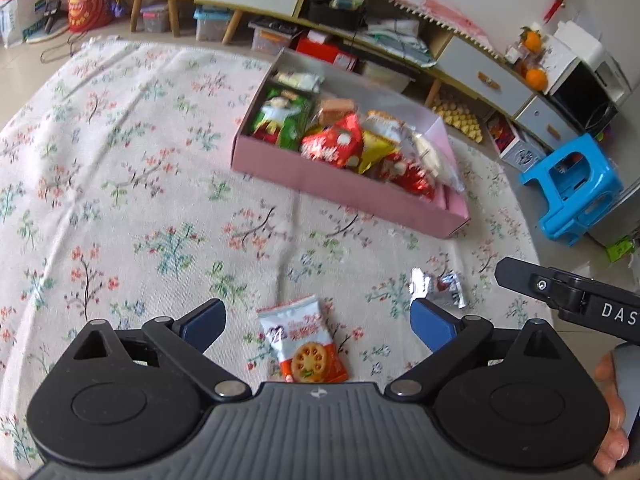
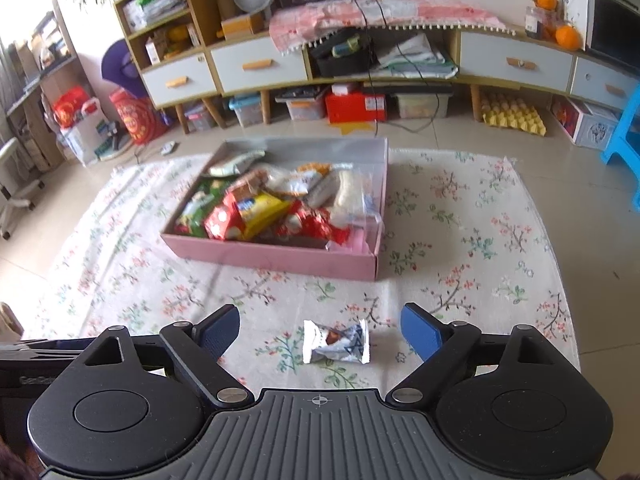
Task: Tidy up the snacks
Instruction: 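Withdraw both open tools from the box toward the last snacks, then grasp the red lotus-print pack with left tool while right tool grasps silver candy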
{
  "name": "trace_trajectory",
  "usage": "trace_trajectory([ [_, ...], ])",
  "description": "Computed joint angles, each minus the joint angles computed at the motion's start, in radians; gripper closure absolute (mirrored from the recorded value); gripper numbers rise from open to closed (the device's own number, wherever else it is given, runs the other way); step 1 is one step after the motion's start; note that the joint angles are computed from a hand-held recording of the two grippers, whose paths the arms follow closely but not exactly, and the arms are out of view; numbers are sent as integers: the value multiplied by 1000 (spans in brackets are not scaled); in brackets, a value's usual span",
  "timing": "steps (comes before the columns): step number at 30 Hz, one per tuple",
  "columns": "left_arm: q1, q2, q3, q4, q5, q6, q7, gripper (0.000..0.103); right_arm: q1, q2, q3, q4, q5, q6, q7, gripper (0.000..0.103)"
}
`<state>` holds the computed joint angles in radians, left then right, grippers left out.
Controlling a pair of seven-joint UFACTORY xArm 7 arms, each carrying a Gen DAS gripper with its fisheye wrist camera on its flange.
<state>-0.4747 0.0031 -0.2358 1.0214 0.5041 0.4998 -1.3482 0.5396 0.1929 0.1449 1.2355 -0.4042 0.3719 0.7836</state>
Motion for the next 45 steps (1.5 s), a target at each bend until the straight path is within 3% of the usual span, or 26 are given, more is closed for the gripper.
trace_trajectory([
  [14,-18,44,0,-7,-123,-3,73,4,-8,56,-2,43,95,63,-41,13],
  [18,-29,103,-13,24,-98,32,107,8,-1,71,-6,58,93,87,-40,13],
  [19,-61,110,15,30,-42,35,91,8,1,75,-10,61,89,92,-33,13],
  [21,-92,127,30,56,74,84,54,22,5,83,-16,69,81,103,-19,13],
  [23,-104,129,37,62,119,105,38,42,4,93,-17,77,82,114,-17,13],
  [25,-99,117,40,52,117,94,37,58,2,106,-15,87,89,128,-22,13],
  [29,-76,91,39,19,78,47,49,74,10,128,-22,105,83,148,-18,13],
  [37,-67,91,28,21,59,28,70,92,-6,189,-6,128,184,111,-43,13],
  [45,-64,85,29,11,40,13,86,95,40,232,-55,159,113,111,10,18],
])
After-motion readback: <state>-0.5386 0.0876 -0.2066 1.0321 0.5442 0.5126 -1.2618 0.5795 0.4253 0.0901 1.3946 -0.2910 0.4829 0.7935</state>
